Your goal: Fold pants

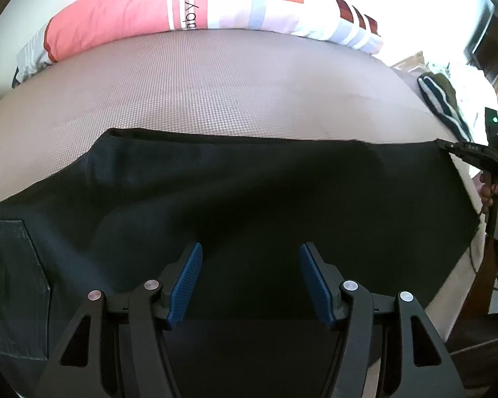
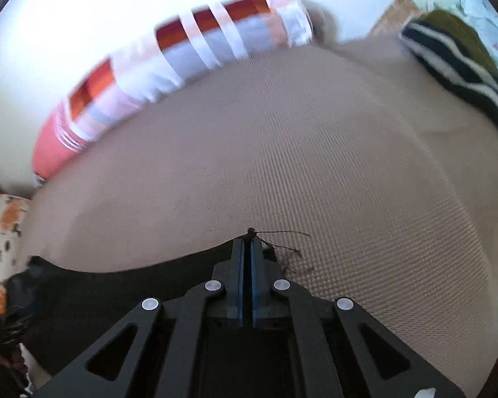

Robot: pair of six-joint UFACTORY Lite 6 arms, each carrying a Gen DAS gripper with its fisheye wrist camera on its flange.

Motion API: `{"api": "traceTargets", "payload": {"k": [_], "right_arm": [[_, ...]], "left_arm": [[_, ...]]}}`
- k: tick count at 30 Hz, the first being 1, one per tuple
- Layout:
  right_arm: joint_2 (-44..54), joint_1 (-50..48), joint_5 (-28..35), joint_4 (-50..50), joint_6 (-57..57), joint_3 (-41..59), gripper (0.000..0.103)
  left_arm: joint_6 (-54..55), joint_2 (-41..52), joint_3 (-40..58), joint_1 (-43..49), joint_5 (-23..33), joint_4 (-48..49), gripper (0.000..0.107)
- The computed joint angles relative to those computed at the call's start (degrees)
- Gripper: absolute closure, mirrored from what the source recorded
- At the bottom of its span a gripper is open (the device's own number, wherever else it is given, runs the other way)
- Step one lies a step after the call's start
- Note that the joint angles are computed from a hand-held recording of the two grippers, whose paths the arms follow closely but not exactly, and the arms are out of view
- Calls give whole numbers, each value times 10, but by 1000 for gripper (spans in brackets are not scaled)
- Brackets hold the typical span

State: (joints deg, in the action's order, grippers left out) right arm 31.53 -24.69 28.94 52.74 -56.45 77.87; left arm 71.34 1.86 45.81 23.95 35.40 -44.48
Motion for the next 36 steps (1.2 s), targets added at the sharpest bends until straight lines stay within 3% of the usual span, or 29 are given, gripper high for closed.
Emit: {"api": "traceTargets", "payload": {"k": [4, 6, 8, 13, 18, 23, 24, 26, 28, 31, 36], "right_arm": [[11, 3, -3, -11, 30, 14, 101], [-2, 9, -8, -63, 75, 15, 88], [-44, 6, -13, -75, 87, -16, 87], [-214, -41, 32, -46, 42, -161, 86], [-354, -65, 37, -112, 51, -309, 86], [-392, -77, -4, -168, 94, -403, 87], [-395, -88, -20, -162, 84, -423, 91], [-410, -121, -6, -124, 43, -439, 92], [-413, -122, 2, -151, 87, -434, 94], [-444, -62, -3, -250, 208, -417, 86], [-434, 104, 32, -216, 261, -335, 86]], "left_arm": [[42, 13, -1, -6, -29, -34, 45], [58, 24, 3, -18, -53, -51, 45], [43, 33, 14, -30, -65, -43, 45], [31, 19, 23, 2, -18, -31, 45], [86, -32, -10, 75, 38, -19, 45], [126, -29, -24, 149, 62, 9, 45], [134, -27, -27, 166, 60, 15, 45], [169, -21, -32, 201, 69, 9, 45], [207, -21, -37, 228, 75, -1, 45], [206, -21, -30, 243, 81, 3, 45], [229, -4, 22, 294, 122, -64, 45]]}}
